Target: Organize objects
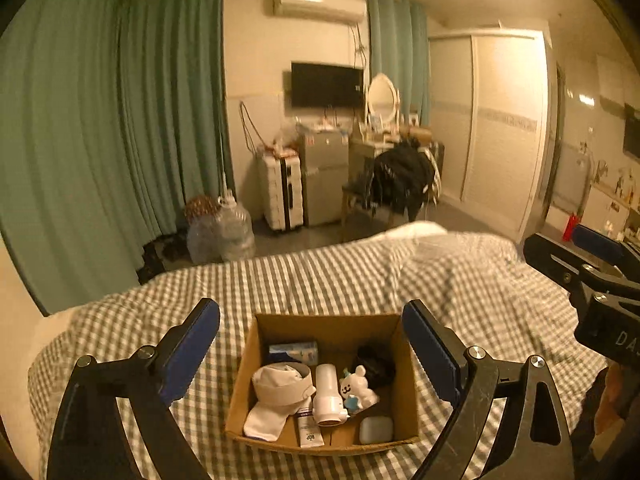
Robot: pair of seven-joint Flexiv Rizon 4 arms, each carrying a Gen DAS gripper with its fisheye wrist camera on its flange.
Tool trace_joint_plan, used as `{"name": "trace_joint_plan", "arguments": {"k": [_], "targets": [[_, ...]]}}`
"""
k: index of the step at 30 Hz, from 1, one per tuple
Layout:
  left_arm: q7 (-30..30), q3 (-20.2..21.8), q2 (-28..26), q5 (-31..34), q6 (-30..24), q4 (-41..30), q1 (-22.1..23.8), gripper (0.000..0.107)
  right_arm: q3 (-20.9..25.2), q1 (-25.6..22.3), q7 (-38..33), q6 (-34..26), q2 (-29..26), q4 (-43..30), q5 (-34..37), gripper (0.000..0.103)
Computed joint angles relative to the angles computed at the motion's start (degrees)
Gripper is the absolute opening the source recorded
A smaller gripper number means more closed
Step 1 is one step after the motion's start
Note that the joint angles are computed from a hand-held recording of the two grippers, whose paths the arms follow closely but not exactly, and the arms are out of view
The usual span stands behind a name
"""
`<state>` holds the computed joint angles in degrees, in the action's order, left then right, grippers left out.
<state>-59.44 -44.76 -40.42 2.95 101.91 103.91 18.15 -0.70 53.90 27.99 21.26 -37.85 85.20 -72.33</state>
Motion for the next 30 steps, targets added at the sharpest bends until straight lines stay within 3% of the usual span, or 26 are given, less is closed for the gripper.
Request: {"name": "trace_joint_plan", "arguments": {"k": [2, 6, 9, 16, 20, 25, 27, 30], "targets": [[-0.78, -3.83, 1.20, 1.21, 1.86, 2.90, 4.10, 0.101, 0.21, 1.46, -0.70, -2.12, 1.05, -0.20, -0.50, 0.092], [-4.87, -9.98, 3.24, 6.17, 7.30, 8.51, 12.22, 0.103, 0.56, 5.21, -2.27, -8.20, 1.78, -1.54, -2.43, 0.095], [-8.24, -11.13, 4.59, 9.44, 10.89, 11.31, 15.78, 0.103, 0.68, 7.48, -1.10, -11.67, 2.19, -1.35, -5.08, 0.100], [-14.47, -3.30, 6.43, 13.66, 21.14, 15.11, 14.44, 0.103, 0.41, 11.11, 3.17, -17.55, -0.28, -1.49, -10.21, 0.102], [-16.14, 3.94, 4.86, 14.59, 28.14, 16.32, 10.28, 0.103, -0.20, 12.33, 4.56, -19.82, -3.42, -2.35, -10.76, 0.102], [-15.88, 17.13, 1.46, 8.19, 37.41, 17.14, 0.09, 0.103, -0.41, 10.93, 7.17, -14.51, -6.53, -1.89, -10.82, 0.102], [-17.02, 20.38, -1.24, 7.03, 40.98, 16.84, -2.14, 0.103, -0.90, 10.61, 7.08, -12.87, -8.09, -2.25, -10.37, 0.102], [-18.33, 23.87, -3.62, 6.41, 41.26, 16.05, -4.39, 0.103, -2.00, 10.51, 8.79, -10.73, -10.32, -2.50, -10.45, 0.102]]}}
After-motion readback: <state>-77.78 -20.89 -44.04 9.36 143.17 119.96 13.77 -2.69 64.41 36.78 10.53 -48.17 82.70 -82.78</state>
